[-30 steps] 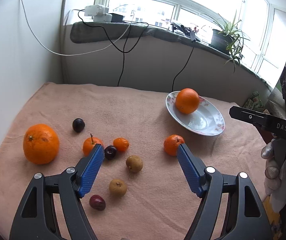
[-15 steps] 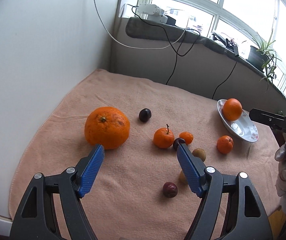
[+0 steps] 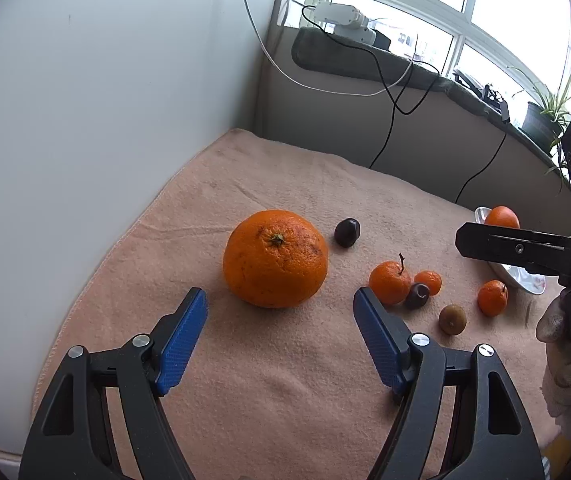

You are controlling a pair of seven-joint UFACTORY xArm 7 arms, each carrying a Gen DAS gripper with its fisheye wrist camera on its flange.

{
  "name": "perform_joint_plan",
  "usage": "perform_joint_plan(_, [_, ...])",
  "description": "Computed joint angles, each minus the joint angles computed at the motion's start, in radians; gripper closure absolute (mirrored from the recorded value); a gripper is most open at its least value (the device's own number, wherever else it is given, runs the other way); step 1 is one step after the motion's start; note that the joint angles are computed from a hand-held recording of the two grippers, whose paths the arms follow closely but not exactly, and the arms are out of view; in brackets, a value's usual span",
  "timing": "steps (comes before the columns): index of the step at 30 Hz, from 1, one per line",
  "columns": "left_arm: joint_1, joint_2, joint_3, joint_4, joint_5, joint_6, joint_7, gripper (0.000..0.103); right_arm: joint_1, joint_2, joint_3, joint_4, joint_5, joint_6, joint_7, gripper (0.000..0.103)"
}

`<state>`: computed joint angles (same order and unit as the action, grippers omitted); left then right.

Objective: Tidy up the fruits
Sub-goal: 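Withdraw the right tool and move it toward the second large orange, then grasp the second large orange with the right gripper and lift it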

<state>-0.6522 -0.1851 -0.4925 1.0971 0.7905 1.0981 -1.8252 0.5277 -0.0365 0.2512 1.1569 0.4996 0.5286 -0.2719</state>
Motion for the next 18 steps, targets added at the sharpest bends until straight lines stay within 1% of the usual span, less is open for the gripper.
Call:
perform_joint_plan(4, [0.013, -0.023, 0.016, -0.039, -0.002, -0.066, -0.007, 0.028, 0.014, 0.063, 0.019, 0.068, -0.008, 0.015, 0.011, 0.007])
perform_joint_plan(8, [0.039, -0.053, 0.024, -0.087, -0.018, -0.148, -0.025, 0.03, 0.018, 0.13, 0.042, 0.14, 0.041, 0.053, -0.013, 0.008])
perform_joint_plan(11, [0.064, -0.069, 0.024, -0.117, -0.023, -0.215, -0.044, 0.03, 0.012, 0.184, 0.057, 0.201, 0.087, 0.106, -0.027, 0.018])
perform_joint_plan(12, [0.073, -0.074, 0.027, -0.128, -0.026, -0.243, -0.05, 0.032, 0.011, 0.203, 0.062, 0.223, 0.097, 0.124, -0.025, 0.021])
perform_joint_plan(14, [0.092, -0.078, 0.026, -0.144, -0.031, -0.286, -0.056, 0.036, 0.009, 0.233, 0.07, 0.254, 0.11, 0.15, -0.023, 0.024])
perform_joint_plan(18, [0.119, -0.078, 0.02, -0.153, -0.039, -0.324, -0.054, 0.037, 0.017, 0.281, 0.081, 0.3, 0.097, 0.175, -0.002, 0.03])
